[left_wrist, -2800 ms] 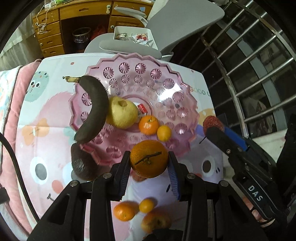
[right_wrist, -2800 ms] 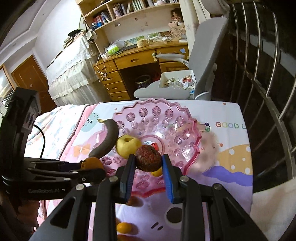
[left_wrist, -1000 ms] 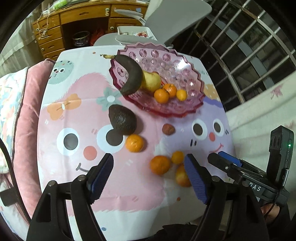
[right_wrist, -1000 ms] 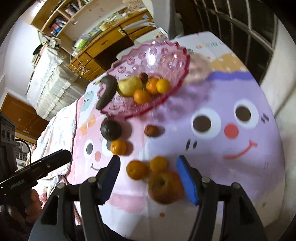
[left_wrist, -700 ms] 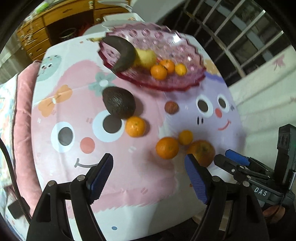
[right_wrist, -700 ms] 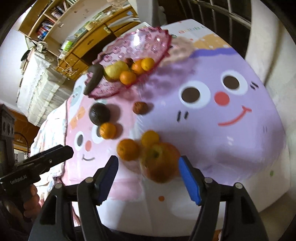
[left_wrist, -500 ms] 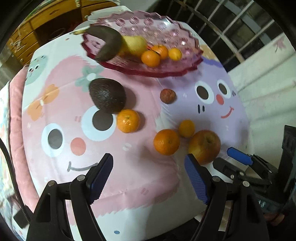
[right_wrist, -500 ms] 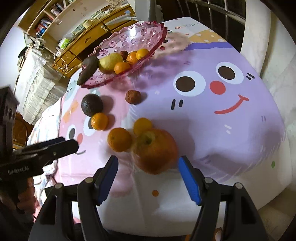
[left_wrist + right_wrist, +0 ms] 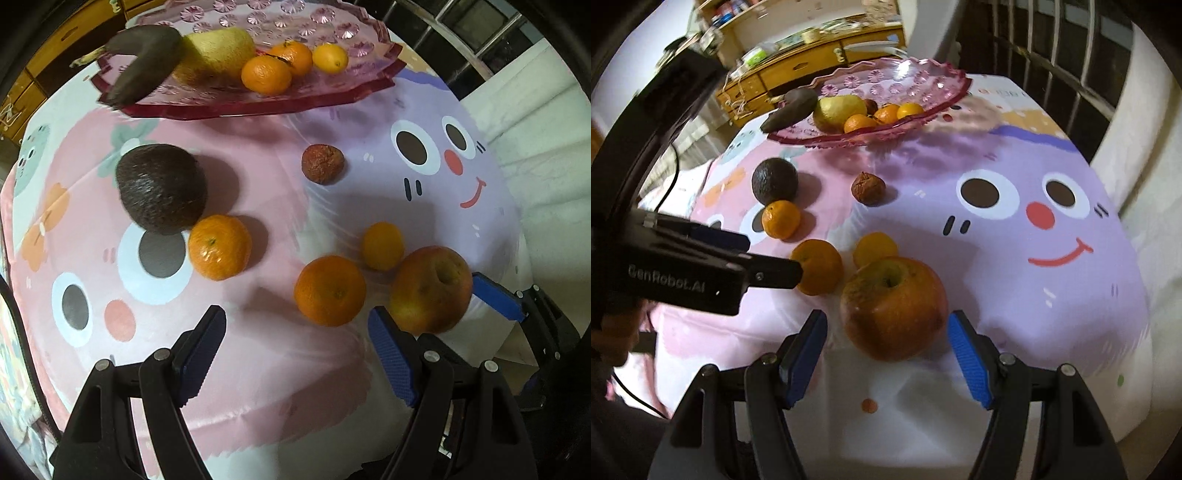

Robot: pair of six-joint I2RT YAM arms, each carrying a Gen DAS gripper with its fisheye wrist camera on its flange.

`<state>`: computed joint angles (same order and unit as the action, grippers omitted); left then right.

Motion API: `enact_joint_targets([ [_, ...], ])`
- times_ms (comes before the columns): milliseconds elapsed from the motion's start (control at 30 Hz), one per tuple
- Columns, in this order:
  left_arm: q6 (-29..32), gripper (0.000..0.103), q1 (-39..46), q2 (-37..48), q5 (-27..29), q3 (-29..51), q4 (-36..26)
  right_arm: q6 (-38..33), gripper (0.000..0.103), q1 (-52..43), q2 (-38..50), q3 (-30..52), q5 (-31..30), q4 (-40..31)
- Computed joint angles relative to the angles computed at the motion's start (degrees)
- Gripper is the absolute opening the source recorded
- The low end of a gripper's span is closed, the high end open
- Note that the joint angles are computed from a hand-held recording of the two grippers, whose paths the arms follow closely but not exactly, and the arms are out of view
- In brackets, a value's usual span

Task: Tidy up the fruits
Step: 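Grasp an orange with the left tool while the right tool grasps the red apple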

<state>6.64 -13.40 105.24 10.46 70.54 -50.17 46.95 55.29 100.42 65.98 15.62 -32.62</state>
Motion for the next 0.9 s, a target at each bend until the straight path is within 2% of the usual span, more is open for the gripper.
enact_joint_targets([
  [333,-2.12,0.078,-2.59,3.47,-1.34,0.36,3.45,-8.71,0.069,0.26,2.64,-0.18,2.64,3.10],
  [433,-2.54,0.074,-3.19,3.67,-0.96,0.22,4.38,-9.96,0.070,0.00,2.46,-0.84,2.20,4.49],
  [633,-4.90,0.063,-5.69,5.50,0.47,0.52,6.03,-12.17,0.070,-1.54,2.72,-2.40,-0.27,8.00],
  [767,-5.71,0.050,-6.56,6.09,1.47,0.73,6.41,-13.22,0.070,-2.64,3.05,-2.61,-2.36,8.97],
  [900,-7.58,0.042,-7.80,6.85,1.76,1.47,6.19,-13.80,0.070,-3.86,2.54,-3.14,-4.99,9.24],
])
